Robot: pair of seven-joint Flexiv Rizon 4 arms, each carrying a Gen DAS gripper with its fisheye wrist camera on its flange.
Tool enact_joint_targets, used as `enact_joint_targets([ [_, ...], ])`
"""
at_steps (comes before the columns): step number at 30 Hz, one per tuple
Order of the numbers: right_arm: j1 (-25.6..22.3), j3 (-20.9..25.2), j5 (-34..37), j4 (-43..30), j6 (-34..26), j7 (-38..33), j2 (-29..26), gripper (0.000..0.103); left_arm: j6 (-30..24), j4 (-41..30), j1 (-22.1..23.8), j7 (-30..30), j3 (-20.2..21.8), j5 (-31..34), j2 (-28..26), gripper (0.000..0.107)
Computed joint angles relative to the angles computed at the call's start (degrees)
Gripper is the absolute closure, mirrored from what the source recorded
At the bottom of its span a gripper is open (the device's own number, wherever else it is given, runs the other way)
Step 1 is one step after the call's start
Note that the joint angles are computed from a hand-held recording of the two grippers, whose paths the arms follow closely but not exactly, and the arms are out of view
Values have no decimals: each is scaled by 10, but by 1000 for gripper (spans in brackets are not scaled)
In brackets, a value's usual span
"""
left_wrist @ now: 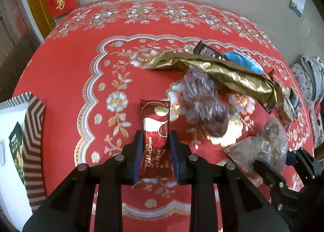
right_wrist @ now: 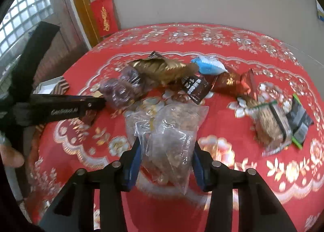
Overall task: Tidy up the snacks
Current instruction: 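Grasp the red chocolate bar with the left tool while the right tool grasps the clear nut bag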
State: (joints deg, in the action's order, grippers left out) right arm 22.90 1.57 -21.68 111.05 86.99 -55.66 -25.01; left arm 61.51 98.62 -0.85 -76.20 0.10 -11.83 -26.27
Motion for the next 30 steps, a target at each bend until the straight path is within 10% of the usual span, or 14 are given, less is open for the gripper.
enact_joint_targets([
  [30, 176, -112, 49, 122, 122, 18, 91, 58, 160, 228, 19, 119, -10, -97, 164, 84],
])
